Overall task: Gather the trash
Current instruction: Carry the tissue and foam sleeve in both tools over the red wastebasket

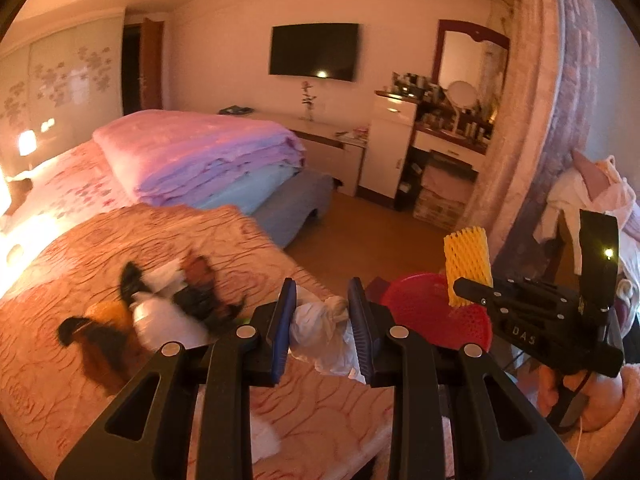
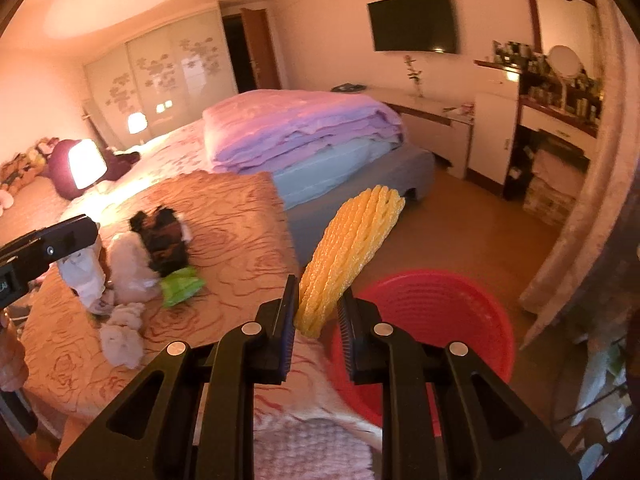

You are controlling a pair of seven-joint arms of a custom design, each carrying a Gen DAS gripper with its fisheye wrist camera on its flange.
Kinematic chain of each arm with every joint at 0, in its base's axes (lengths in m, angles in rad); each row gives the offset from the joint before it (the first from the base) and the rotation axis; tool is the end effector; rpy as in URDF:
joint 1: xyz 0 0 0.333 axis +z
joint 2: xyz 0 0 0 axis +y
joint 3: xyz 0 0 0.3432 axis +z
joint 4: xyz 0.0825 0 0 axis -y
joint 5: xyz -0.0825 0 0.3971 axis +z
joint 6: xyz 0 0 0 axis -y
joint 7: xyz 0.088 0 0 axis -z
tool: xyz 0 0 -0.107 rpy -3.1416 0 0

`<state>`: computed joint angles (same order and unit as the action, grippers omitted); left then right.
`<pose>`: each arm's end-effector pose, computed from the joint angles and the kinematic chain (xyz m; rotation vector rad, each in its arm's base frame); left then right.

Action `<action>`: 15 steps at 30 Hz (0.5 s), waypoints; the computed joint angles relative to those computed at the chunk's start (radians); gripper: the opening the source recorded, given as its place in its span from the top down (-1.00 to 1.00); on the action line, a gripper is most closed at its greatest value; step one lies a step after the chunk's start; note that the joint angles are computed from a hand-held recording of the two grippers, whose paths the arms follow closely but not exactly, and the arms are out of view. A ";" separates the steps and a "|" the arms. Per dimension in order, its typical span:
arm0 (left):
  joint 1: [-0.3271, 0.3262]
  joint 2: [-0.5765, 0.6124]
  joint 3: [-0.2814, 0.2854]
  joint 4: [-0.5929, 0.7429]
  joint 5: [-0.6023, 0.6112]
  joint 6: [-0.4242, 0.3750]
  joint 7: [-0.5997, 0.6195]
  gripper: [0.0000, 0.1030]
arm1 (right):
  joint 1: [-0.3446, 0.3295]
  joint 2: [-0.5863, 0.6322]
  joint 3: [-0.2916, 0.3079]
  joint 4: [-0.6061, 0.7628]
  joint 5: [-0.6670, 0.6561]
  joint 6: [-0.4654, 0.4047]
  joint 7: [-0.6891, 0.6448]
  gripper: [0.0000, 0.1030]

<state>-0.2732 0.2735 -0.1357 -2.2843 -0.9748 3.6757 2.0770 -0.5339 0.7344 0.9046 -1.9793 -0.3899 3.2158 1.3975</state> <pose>0.5455 -0.1151 0.3535 -1.8187 1.4504 -0.8600 0.6501 0.1960 0.3255 -1.9899 1.0745 -0.3091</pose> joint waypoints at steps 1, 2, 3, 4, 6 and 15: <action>0.000 0.012 0.001 0.021 0.007 -0.015 0.006 0.50 | 0.005 -0.006 -0.013 0.003 0.005 0.002 0.005 0.62; 0.002 0.021 0.000 0.031 0.021 -0.024 0.001 0.50 | 0.007 -0.009 -0.022 0.005 0.007 0.003 0.009 0.62; 0.001 0.036 0.001 0.050 0.036 -0.036 0.001 0.50 | 0.012 -0.014 -0.036 0.009 0.012 0.003 0.015 0.62; -0.008 0.051 0.010 0.074 0.033 -0.053 0.015 0.50 | 0.017 -0.018 -0.048 0.012 0.016 0.005 0.020 0.62; -0.022 0.084 0.024 0.127 0.033 -0.097 0.029 0.50 | 0.029 -0.023 -0.077 0.021 0.028 0.004 0.034 0.62; -0.176 0.233 0.199 0.330 0.072 -0.306 0.011 0.50 | 0.061 -0.004 -0.150 0.066 0.075 -0.020 0.072 0.62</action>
